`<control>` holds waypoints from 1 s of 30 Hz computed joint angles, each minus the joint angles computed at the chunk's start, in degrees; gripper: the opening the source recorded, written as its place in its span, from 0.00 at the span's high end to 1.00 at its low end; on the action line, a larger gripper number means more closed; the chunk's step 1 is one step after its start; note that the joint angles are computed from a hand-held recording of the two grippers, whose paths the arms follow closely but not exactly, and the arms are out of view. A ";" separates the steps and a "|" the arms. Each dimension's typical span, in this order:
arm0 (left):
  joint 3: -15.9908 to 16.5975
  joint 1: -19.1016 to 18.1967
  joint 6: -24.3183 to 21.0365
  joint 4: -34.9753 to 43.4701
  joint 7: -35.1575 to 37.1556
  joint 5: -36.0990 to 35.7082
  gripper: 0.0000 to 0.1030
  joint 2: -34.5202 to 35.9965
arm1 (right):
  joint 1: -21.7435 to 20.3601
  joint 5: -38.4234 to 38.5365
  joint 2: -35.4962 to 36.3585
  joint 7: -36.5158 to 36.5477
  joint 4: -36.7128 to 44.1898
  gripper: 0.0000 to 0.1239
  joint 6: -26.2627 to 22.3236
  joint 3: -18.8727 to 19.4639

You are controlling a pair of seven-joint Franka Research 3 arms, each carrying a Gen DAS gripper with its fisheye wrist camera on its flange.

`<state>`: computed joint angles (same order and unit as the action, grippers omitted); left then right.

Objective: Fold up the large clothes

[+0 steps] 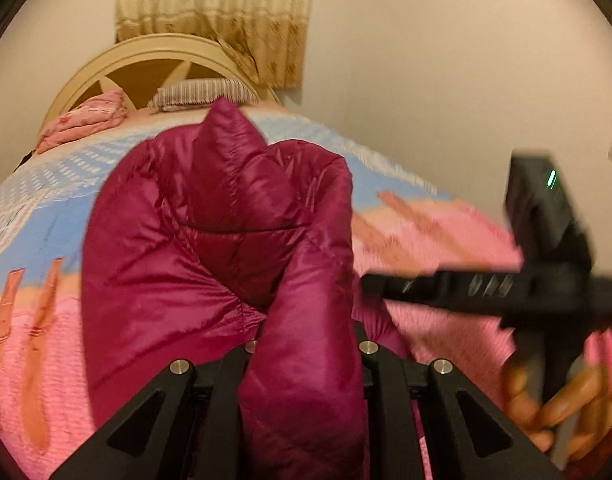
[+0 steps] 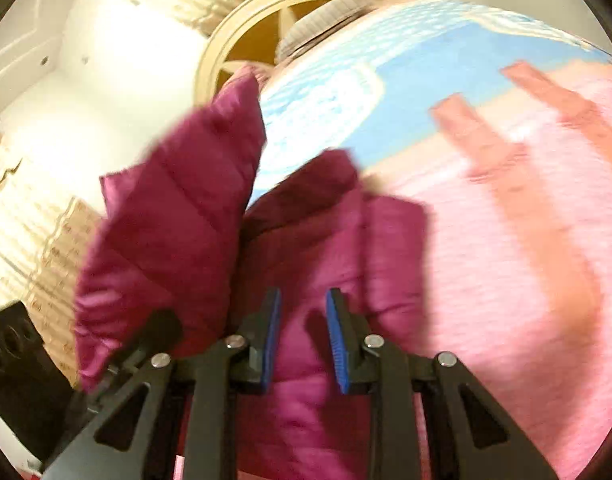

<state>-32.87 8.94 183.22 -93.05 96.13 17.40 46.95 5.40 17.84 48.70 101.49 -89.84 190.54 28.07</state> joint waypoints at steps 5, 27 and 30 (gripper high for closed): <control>1.28 -3.47 -5.21 5.77 2.66 -0.57 0.87 4.30 | 2.36 0.46 -2.15 3.70 -3.56 0.72 1.96 -4.50; -0.73 -3.37 -10.97 12.76 17.54 -13.33 0.87 9.46 | 15.74 -0.87 0.05 4.98 10.94 0.61 -11.49 -23.66; -1.03 -3.11 -10.53 11.79 18.15 -14.12 0.87 9.08 | 16.39 -0.07 2.26 5.96 13.93 0.72 -13.79 -25.10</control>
